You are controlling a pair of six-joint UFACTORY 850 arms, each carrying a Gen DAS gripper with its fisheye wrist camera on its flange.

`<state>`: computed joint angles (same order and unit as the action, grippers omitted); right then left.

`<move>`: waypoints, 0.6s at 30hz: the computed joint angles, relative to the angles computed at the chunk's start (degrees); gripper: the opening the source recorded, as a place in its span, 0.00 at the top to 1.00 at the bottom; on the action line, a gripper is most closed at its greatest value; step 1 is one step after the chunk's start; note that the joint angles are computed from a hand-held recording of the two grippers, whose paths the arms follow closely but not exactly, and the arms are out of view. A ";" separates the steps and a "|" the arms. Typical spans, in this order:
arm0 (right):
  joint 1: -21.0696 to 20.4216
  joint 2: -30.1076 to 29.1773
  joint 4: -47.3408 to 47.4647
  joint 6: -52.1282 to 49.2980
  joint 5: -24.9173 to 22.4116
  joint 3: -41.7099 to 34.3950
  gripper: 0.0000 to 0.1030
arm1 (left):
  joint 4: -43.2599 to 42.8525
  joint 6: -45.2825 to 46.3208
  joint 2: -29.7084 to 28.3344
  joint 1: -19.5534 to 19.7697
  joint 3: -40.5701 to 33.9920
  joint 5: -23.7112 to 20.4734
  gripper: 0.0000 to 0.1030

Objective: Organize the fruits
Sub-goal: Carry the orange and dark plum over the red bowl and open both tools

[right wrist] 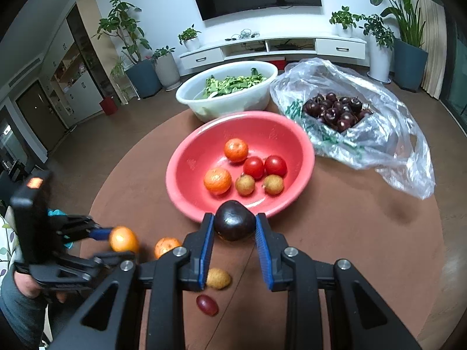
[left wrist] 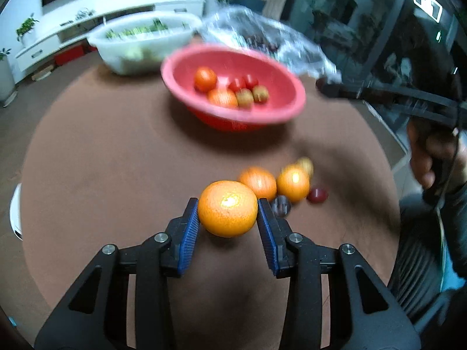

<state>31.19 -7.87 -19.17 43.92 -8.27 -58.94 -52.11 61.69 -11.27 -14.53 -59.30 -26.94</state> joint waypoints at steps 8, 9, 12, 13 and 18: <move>-1.92 -8.59 6.86 -11.22 -6.90 -9.91 0.70 | 9.36 -13.55 -8.03 -3.52 -13.44 2.74 0.64; -2.06 -10.07 6.73 -11.57 -8.22 -11.30 0.70 | 11.99 -16.19 -9.52 -4.18 -15.11 3.49 0.64; -2.11 -12.24 5.06 -11.07 -9.81 -13.07 0.70 | 20.69 -24.60 -13.71 -5.74 -19.73 4.26 0.64; -2.12 -12.59 4.87 -11.11 -9.98 -13.30 0.70 | 23.42 -26.97 -15.17 -6.26 -21.28 4.30 0.64; -2.23 -14.83 5.24 -12.84 -11.07 -15.33 0.70 | 29.70 -32.10 -18.42 -7.79 -23.90 4.76 0.63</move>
<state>28.96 -22.70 -13.92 31.08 -19.34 -74.28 -22.40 29.59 -29.70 -22.32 -83.21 -22.18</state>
